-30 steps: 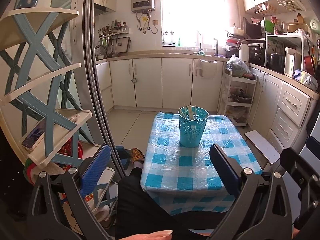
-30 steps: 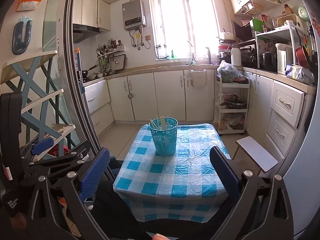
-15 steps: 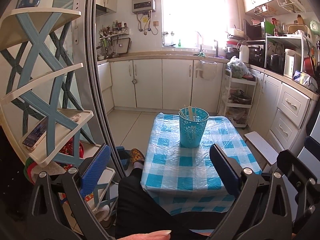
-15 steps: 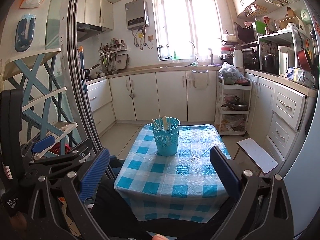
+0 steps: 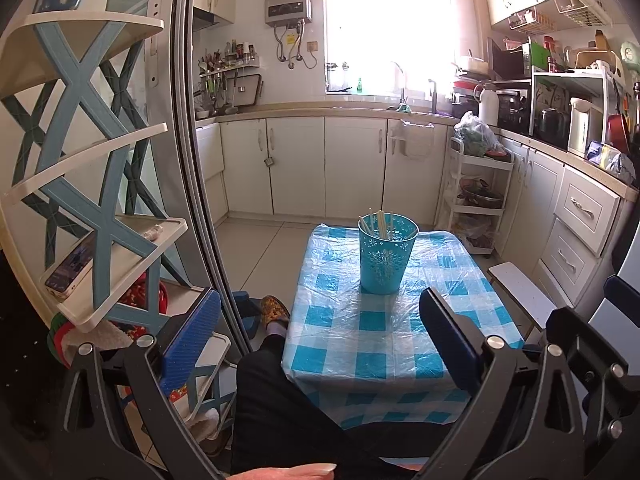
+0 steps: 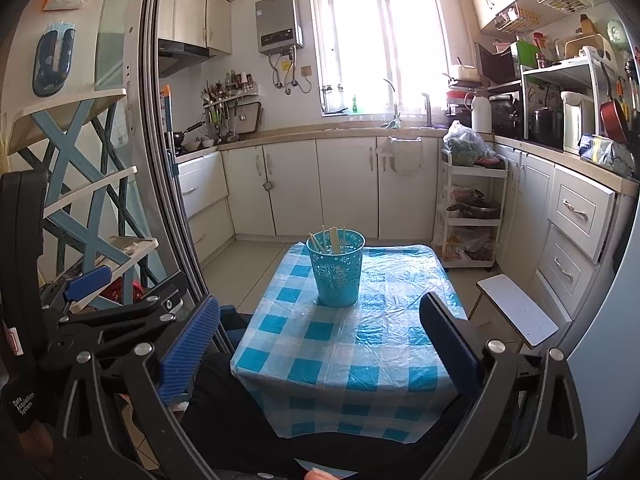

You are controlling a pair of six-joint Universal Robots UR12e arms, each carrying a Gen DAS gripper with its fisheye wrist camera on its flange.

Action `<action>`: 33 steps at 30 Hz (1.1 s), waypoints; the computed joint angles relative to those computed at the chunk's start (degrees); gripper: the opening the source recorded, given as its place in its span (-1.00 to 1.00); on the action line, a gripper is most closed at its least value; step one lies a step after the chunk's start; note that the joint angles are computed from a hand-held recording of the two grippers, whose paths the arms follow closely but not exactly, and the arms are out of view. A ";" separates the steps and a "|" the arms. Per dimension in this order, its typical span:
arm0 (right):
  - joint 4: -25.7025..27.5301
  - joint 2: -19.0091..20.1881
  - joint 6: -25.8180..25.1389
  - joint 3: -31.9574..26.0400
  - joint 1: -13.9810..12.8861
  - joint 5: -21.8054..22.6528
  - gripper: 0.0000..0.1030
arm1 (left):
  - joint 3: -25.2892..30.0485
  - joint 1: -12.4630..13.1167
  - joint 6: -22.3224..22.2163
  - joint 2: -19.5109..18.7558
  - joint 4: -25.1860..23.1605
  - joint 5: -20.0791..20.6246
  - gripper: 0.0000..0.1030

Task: Organize utensils

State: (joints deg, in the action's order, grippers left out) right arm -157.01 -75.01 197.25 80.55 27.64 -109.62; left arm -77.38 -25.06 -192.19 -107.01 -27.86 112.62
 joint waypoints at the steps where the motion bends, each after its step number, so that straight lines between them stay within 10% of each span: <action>1: 0.14 -0.01 0.07 0.00 -0.01 0.12 0.86 | -0.05 0.03 0.03 0.03 -0.05 -0.10 0.86; 14: 0.66 0.03 0.17 -0.11 -0.02 0.68 0.86 | -0.24 0.01 -0.04 0.09 0.00 -0.28 0.86; 24: 3.11 0.29 1.98 -0.46 -0.90 0.04 0.86 | 0.29 2.74 -1.97 -0.98 -2.21 -10.51 0.86; 33: 19.32 12.75 2.46 -11.76 -7.84 2.07 0.86 | 6.61 5.45 -2.10 -7.27 -11.99 -10.87 0.86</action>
